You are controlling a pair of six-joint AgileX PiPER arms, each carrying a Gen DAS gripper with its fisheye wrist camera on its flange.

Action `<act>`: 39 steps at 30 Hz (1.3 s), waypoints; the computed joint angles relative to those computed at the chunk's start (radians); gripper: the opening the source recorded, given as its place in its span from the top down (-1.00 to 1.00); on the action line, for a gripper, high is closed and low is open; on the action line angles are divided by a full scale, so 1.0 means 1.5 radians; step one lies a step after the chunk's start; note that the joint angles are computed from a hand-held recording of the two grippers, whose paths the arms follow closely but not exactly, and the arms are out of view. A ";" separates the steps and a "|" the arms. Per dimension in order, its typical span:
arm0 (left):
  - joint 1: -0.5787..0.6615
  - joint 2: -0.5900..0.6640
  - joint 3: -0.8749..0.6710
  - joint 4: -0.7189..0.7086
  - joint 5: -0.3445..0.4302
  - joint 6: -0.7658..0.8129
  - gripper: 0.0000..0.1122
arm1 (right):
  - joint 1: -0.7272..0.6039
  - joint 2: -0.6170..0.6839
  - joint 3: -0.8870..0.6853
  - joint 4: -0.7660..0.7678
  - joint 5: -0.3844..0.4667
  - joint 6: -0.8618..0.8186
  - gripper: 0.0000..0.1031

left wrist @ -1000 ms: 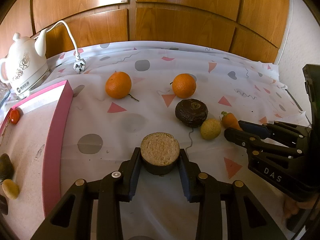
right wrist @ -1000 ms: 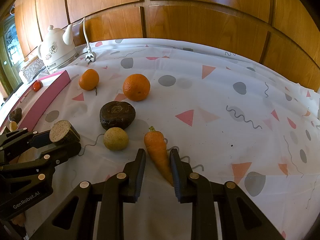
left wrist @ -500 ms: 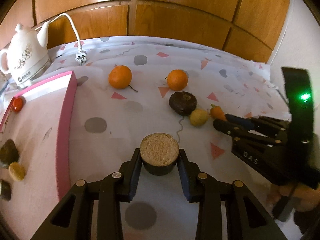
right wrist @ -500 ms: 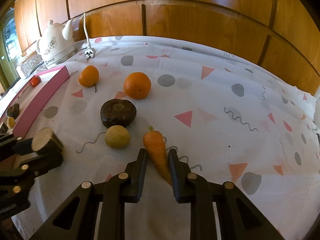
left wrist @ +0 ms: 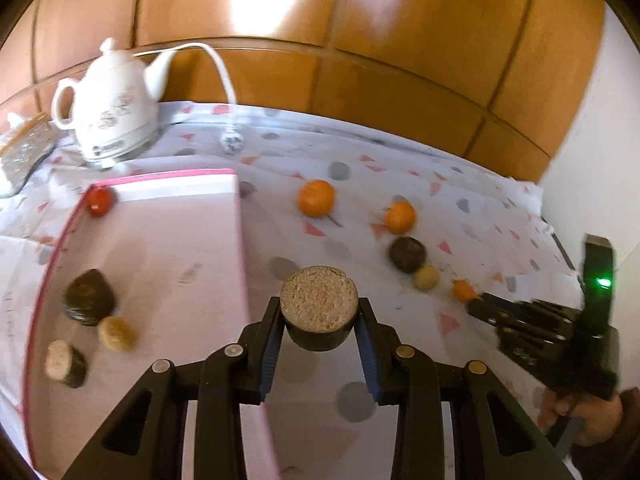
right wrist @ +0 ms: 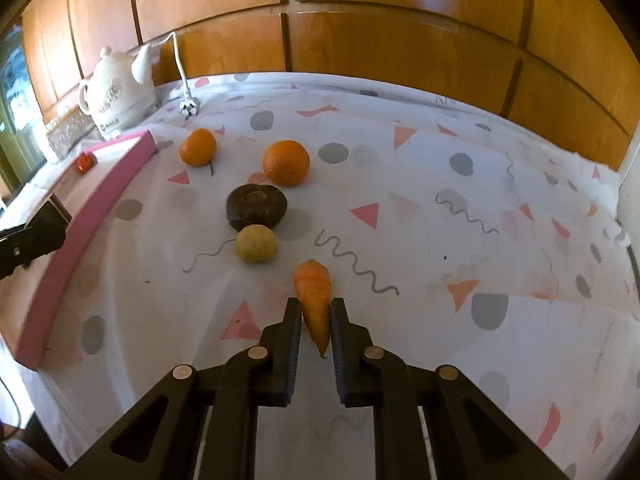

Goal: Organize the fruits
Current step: 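Place the log slice in the tray with the left tool while the right tool carries the carrot toward it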

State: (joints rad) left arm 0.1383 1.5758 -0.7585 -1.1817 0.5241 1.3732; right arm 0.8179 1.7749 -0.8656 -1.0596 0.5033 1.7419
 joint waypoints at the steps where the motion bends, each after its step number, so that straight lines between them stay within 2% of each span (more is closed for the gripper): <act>1: 0.013 0.003 -0.004 0.004 0.005 -0.005 0.37 | 0.004 -0.007 0.002 0.000 -0.002 0.004 0.73; 5: 0.049 0.029 -0.033 0.030 -0.004 -0.037 0.36 | 0.016 -0.027 -0.009 0.007 -0.041 -0.006 0.73; 10: 0.084 0.049 -0.080 0.043 -0.002 -0.061 0.37 | 0.053 0.011 -0.106 0.076 -0.077 -0.115 0.73; 12: 0.099 0.057 -0.103 0.056 0.008 -0.073 0.35 | 0.064 0.037 -0.160 0.130 -0.095 -0.187 0.73; 16: 0.131 0.054 -0.123 0.038 0.013 -0.079 0.04 | 0.080 0.086 -0.257 0.240 -0.124 -0.316 0.73; 21: 0.162 0.041 -0.113 0.053 -0.017 -0.119 0.03 | 0.085 0.153 -0.381 0.434 -0.132 -0.507 0.69; 22: 0.170 0.037 -0.106 0.045 -0.020 -0.111 0.03 | 0.087 0.169 -0.407 0.469 -0.128 -0.543 0.65; 23: 0.179 0.032 -0.098 0.036 -0.021 -0.101 0.03 | 0.088 0.175 -0.419 0.476 -0.124 -0.553 0.46; 24: 0.187 0.027 -0.089 0.030 -0.024 -0.092 0.03 | 0.092 0.185 -0.433 0.464 -0.118 -0.538 0.29; 26: 0.199 0.017 -0.070 0.014 -0.026 -0.068 0.03 | 0.099 0.204 -0.460 0.467 -0.102 -0.533 0.22; 29: 0.213 0.005 -0.049 0.007 -0.020 -0.050 0.03 | 0.108 0.209 -0.459 0.443 -0.084 -0.501 0.20; 39: 0.182 -0.022 -0.003 0.010 -0.025 -0.031 0.03 | 0.122 0.160 -0.347 0.214 -0.046 -0.217 0.20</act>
